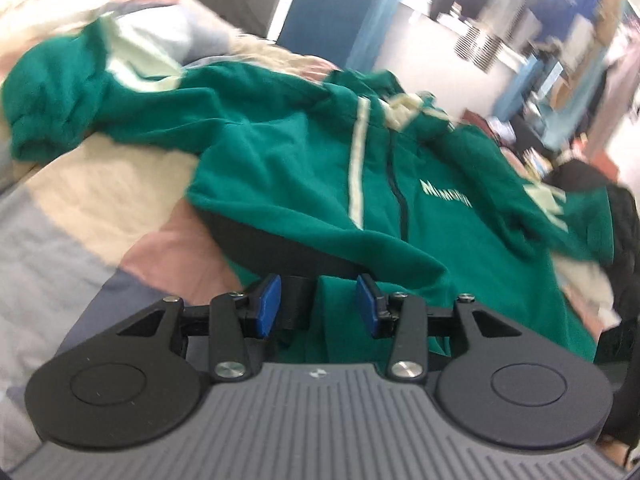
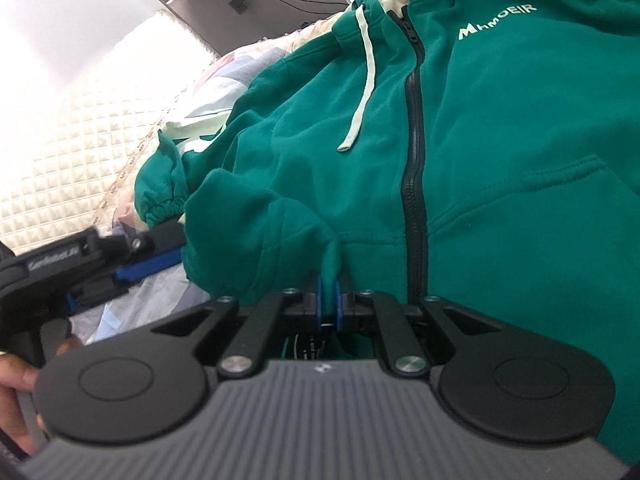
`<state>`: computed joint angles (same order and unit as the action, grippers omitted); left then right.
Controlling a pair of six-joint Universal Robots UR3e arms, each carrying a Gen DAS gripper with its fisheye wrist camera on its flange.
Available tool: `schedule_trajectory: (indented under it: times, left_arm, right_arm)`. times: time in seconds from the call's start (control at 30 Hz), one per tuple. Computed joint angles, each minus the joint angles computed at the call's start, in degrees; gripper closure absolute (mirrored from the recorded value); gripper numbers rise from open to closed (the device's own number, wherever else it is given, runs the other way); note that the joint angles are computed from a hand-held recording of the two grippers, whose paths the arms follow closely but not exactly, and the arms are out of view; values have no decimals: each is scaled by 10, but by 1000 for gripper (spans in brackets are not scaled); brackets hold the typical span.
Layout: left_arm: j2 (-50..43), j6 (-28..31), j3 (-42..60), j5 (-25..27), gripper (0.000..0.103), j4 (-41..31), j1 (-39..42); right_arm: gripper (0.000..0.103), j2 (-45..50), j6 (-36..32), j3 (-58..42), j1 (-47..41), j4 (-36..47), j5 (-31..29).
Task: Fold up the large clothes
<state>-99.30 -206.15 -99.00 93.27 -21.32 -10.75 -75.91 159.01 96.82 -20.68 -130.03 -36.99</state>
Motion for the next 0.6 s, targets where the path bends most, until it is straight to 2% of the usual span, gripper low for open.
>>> schedule_trajectory:
  times: [0.13, 0.23, 0.3, 0.33, 0.4, 0.5, 0.6]
  left_arm:
    - [-45, 30, 35, 18, 56, 1, -19]
    - [-58, 22, 34, -3, 60, 11, -9]
    - [-51, 12, 19, -14, 84, 20, -3]
    - [-47, 7, 19, 1, 88, 14, -7]
    - [-21, -5, 3, 8, 94, 1, -6]
    - [57, -50, -43, -10, 96, -25, 11]
    - [148, -89, -61, -11, 96, -108, 21]
  right_arm:
    - [91, 3, -9, -7, 2, 9, -1]
    - [91, -1, -14, -6, 6, 4, -6]
    - [91, -9, -22, 3, 5, -1, -6]
    - [91, -11, -20, 6, 6, -5, -6]
    - [89, -21, -19, 14, 5, -8, -1]
    - [87, -46, -46, 25, -5, 20, 13]
    - [86, -101, -109, 55, -27, 72, 38]
